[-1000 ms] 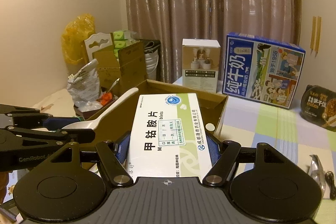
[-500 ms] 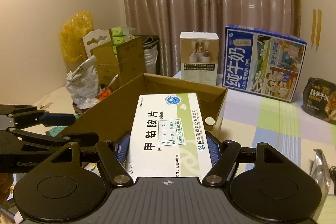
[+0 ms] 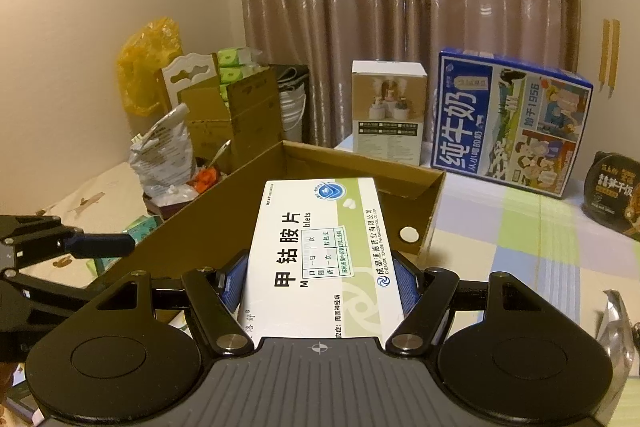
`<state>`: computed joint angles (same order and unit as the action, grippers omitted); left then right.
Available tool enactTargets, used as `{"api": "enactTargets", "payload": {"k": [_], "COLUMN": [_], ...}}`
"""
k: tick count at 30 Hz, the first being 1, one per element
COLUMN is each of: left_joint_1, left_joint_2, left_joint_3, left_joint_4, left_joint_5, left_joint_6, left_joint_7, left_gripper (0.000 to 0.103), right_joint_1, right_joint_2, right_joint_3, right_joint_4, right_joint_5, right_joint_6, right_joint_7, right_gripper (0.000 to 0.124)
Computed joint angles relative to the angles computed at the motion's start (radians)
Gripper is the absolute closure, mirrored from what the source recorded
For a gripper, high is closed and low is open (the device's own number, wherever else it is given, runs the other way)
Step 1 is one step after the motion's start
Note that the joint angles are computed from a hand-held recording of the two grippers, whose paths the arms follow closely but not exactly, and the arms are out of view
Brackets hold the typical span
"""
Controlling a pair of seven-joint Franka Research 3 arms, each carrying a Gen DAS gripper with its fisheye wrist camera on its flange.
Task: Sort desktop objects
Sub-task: 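Lower the medicine box into the cardboard box and open the right tool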
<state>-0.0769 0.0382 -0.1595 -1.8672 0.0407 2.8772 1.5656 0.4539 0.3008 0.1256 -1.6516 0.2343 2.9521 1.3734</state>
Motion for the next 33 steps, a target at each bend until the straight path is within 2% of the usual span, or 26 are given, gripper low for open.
{"api": "enactTargets", "payload": {"k": [6, 7, 9, 10, 11, 12, 16, 20, 33], "left_joint_1": [0.002, 0.003, 0.004, 0.004, 0.004, 0.004, 0.005, 0.004, -0.005], "left_joint_2": [-0.005, -0.005, -0.007, -0.007, -0.008, -0.009, -0.013, -0.015, -0.040], "left_joint_3": [0.002, 0.003, 0.004, 0.004, 0.004, 0.004, 0.006, 0.006, 0.007], "left_joint_4": [-0.005, -0.006, -0.009, -0.009, -0.010, -0.012, -0.018, -0.023, -0.031], "left_joint_5": [0.001, -0.001, 0.002, 0.003, 0.001, 0.000, -0.004, -0.005, 0.026], "left_joint_6": [-0.002, -0.002, 0.000, -0.001, -0.001, -0.001, -0.004, -0.006, -0.018], "left_joint_7": [-0.007, -0.007, -0.011, -0.014, -0.012, -0.013, -0.013, -0.015, -0.051], "left_gripper": [0.048, 0.048, 0.048, 0.048, 0.048, 0.048, 0.048, 0.047, 0.041], "right_joint_1": [-0.002, -0.008, -0.054, -0.062, -0.056, -0.049, -0.042, -0.018, -0.025], "right_joint_2": [0.025, 0.029, 0.043, 0.048, 0.049, 0.049, 0.041, 0.024, -0.070], "right_joint_3": [0.011, 0.021, 0.082, 0.095, 0.091, 0.086, 0.075, 0.035, 0.016], "right_joint_4": [0.037, 0.042, 0.061, 0.067, 0.067, 0.064, 0.062, 0.038, -0.076], "right_joint_5": [0.017, 0.032, 0.115, 0.144, 0.156, 0.160, 0.167, 0.141, 0.111], "right_joint_6": [-0.013, -0.011, 0.000, 0.005, 0.026, 0.048, 0.050, 0.045, 0.053], "right_joint_7": [0.004, -0.004, -0.068, -0.085, -0.085, -0.085, -0.099, -0.053, 0.004], "right_gripper": [0.056, 0.056, 0.055, 0.045, 0.031, 0.030, 0.030, 0.030, 0.030]}}
